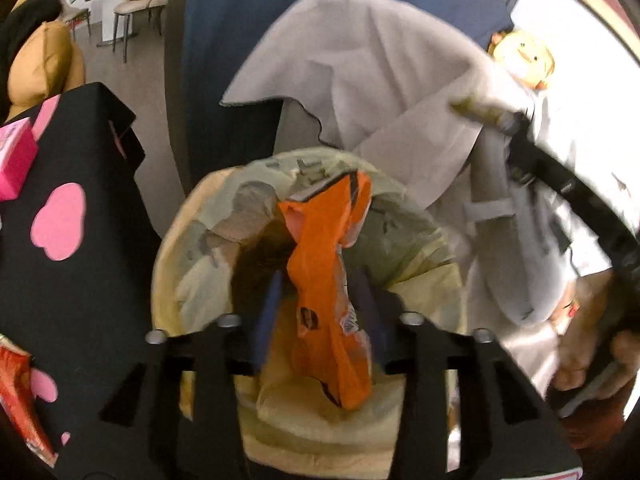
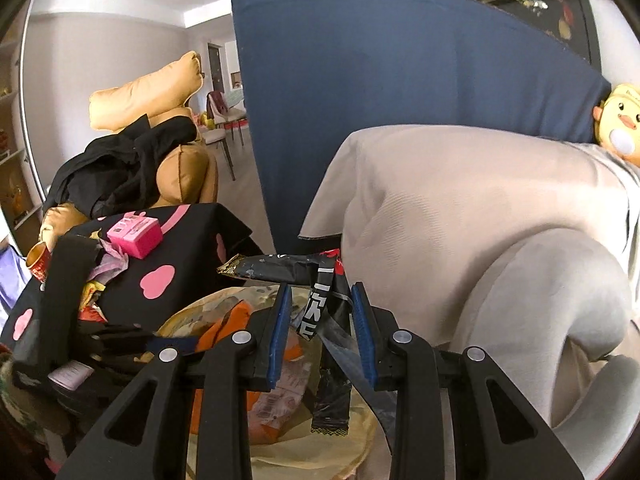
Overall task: Collect trash
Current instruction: 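Open the left gripper over the yellow bag while the right gripper releases the black wrapper inside, then grasp the red paper cup rim with the left gripper while the right grasps the milk carton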
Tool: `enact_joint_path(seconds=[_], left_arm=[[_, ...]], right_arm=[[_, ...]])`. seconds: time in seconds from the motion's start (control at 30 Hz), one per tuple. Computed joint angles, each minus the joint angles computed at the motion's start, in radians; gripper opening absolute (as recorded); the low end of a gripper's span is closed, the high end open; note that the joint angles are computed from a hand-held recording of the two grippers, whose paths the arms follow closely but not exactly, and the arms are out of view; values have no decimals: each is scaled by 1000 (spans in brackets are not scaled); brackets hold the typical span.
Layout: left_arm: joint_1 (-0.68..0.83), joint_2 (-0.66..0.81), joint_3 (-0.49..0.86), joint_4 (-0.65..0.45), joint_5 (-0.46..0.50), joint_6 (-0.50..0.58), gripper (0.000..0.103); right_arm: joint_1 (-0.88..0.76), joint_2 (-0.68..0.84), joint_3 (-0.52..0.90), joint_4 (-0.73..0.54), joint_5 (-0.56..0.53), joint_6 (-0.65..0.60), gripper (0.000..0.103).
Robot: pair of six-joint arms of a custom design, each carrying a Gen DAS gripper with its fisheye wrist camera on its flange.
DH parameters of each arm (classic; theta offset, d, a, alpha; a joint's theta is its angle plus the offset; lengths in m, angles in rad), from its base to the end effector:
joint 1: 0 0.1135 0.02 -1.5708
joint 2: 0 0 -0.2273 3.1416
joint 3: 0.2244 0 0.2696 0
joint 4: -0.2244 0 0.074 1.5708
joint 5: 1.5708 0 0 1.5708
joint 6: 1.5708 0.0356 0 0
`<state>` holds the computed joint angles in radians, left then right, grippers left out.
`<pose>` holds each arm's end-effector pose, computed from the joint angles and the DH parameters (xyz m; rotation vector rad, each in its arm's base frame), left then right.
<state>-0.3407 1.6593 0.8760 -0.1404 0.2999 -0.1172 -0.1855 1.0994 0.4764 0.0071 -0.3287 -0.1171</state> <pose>0.3111 -0.1214 0.1108 0.4081 2.4913 -0.5629 0.2509 -0.0354 0.1492 -0.1107 2.1522 0.1846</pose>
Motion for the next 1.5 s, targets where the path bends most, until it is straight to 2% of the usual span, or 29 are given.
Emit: enact_joint_path(seconds=[0.17, 0.27, 0.43, 0.57, 0.73, 0.83, 0.93, 1.0, 1.03, 1.23, 1.43, 1.5], left_arm=[[71, -193, -117, -35, -12, -2, 47], [136, -298, -186, -76, -27, 11, 47], [269, -429, -272, -135, -6, 69, 47], [398, -567, -348, -165, 20, 133, 49], [593, -644, -403, -198, 99, 227, 50], [703, -626, -406, -215, 156, 265, 51], [787, -603, -406, -216, 196, 281, 52], [832, -599, -405, -222, 219, 291, 52], [858, -595, -401, -225, 232, 297, 53], [953, -590, -395, -249, 287, 336, 55], [1039, -569, -381, -267, 322, 372, 56], [1076, -563, -377, -271, 336, 389, 56]], right_arm=[[109, 75, 22, 17, 29, 32, 30], [218, 134, 42, 41, 97, 36, 30], [351, 360, 153, 65, 191, 33, 30], [375, 539, 239, 46, 258, 16, 30], [357, 659, 298, 13, 274, 12, 30], [348, 645, 294, 3, 266, 23, 31], [345, 635, 294, -20, 253, 41, 38], [333, 615, 279, -25, 222, 46, 54], [328, 597, 263, -24, 211, 51, 56], [322, 447, 175, -38, 231, 64, 61], [314, 236, 91, -54, 202, 97, 64], [327, 170, 64, -43, 181, 93, 67]])
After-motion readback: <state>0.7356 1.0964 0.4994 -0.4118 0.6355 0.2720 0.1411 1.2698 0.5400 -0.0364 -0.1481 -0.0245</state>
